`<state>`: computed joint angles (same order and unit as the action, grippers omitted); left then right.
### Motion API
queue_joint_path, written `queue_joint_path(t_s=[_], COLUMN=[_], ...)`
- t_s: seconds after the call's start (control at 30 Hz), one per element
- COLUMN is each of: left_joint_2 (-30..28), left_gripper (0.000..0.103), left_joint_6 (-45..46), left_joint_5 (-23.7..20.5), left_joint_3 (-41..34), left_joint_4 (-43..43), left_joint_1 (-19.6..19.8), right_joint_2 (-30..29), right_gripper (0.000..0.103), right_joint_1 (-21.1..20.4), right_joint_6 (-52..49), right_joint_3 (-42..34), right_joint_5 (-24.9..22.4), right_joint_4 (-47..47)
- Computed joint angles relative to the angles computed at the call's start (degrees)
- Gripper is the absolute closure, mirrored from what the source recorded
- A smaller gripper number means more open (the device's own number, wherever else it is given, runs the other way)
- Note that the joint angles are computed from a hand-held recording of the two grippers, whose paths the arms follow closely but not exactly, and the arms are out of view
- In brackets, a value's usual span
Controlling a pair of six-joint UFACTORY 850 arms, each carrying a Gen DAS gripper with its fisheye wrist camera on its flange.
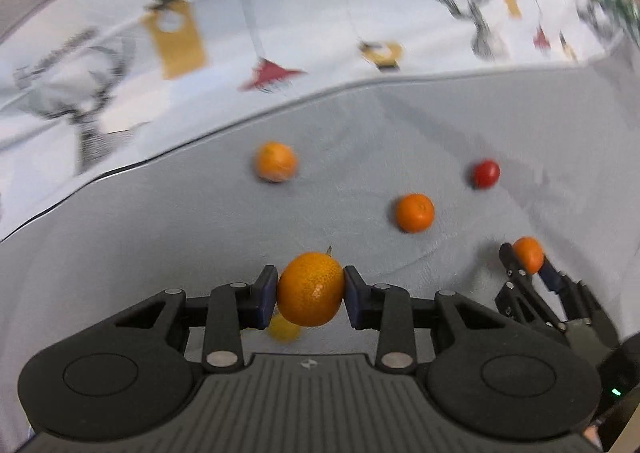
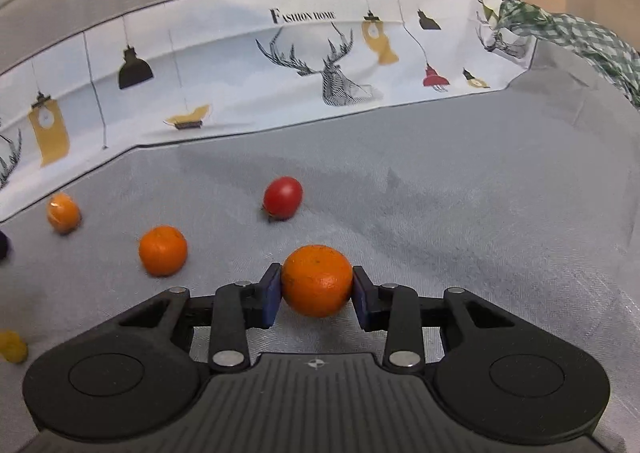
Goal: Organize fruits
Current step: 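Grasp a tangerine with the left tool while the right tool grasps another tangerine, then carry both held tangerines over the blue plate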
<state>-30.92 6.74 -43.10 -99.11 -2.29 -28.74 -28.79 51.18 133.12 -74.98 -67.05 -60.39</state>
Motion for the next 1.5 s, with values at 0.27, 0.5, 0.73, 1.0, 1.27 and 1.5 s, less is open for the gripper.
queue_joint_path(t_s=[0.27,0.5,0.73,1.0,1.27,1.5], left_joint_2=[18.73,35.27,47.62,58.49,63.97,64.41], left_gripper=[0.064,0.064,0.064,0.064,0.064,0.064], left_joint_6=[-5.39,-2.48,5.59,15.41,24.06,28.56], left_joint_5=[-0.18,-3.51,-6.21,-7.50,-8.71,-9.70], left_joint_3=[15.96,29.73,40.16,47.78,51.60,51.96], left_joint_4=[2.71,0.48,-6.60,-16.87,-24.30,-28.34], left_joint_1=[6.06,15.04,26.29,38.20,44.77,47.24], right_joint_2=[1.77,4.80,2.10,-5.63,-10.79,-13.92], right_gripper=[0.065,0.065,0.065,0.065,0.065,0.065], right_joint_1=[4.35,15.40,23.97,26.92,28.96,29.28], right_joint_6=[-0.01,2.86,-5.67,-24.06,-34.63,-39.00], right_joint_3=[-1.24,-7.24,-17.70,-32.87,-43.05,-48.30], right_joint_5=[-4.92,-7.16,2.27,6.44,2.76,0.40], right_joint_4=[-1.13,-5.04,-8.69,-8.16,-5.99,-4.20])
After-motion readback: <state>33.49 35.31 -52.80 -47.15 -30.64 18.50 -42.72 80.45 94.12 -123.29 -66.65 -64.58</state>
